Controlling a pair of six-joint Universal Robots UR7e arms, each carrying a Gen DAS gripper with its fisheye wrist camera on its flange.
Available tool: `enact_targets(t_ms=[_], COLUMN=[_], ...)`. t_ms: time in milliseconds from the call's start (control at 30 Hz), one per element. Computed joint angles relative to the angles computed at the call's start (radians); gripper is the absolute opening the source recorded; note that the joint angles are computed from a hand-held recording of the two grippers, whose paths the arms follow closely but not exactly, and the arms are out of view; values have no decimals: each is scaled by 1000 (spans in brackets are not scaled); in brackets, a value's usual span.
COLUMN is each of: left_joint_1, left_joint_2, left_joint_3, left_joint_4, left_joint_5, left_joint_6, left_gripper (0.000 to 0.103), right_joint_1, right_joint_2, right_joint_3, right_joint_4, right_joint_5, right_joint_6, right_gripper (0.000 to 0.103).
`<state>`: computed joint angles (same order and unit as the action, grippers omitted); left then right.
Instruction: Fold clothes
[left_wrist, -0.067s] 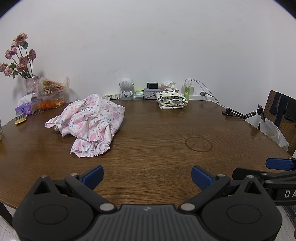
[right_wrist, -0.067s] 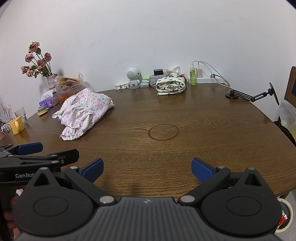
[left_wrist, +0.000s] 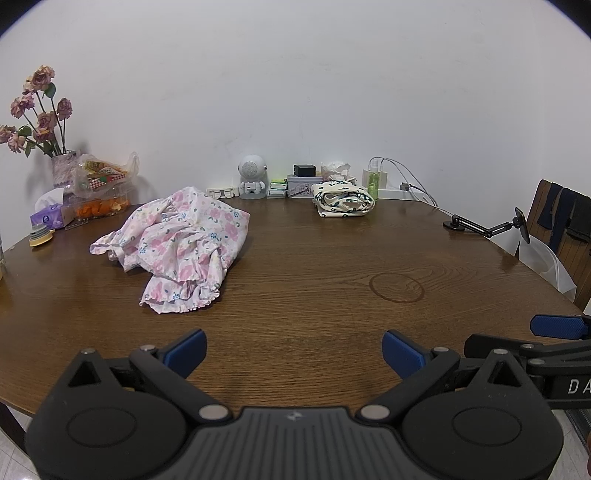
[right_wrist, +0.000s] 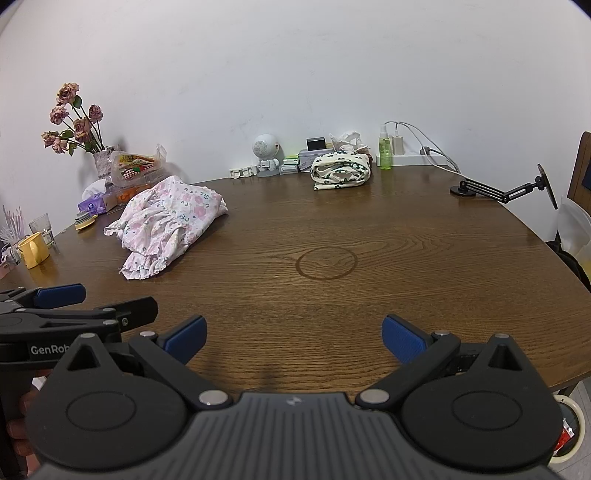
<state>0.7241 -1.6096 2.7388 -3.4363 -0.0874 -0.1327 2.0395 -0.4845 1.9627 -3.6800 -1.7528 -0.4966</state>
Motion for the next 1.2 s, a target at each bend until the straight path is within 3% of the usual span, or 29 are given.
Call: enact_targets(t_ms=[267,400,1200], left_joint_1=[-7,-2,1], left_joint_2=[-60,-23,-28], left_joint_3=[3,2,3], left_joint_4=[149,63,84], left_joint_5=[5,1,1], left_joint_6=[-92,-41,-60], left_gripper=[102,102,102], right_joint_1=[5,3,1], right_joint_2=[3,9,8], right_joint_3=[2,-2,1], right_joint_4=[-4,-8,-8], right_joint_5=[-6,-5,-5], right_joint_6=[4,1,3], right_gripper=[103,103,103])
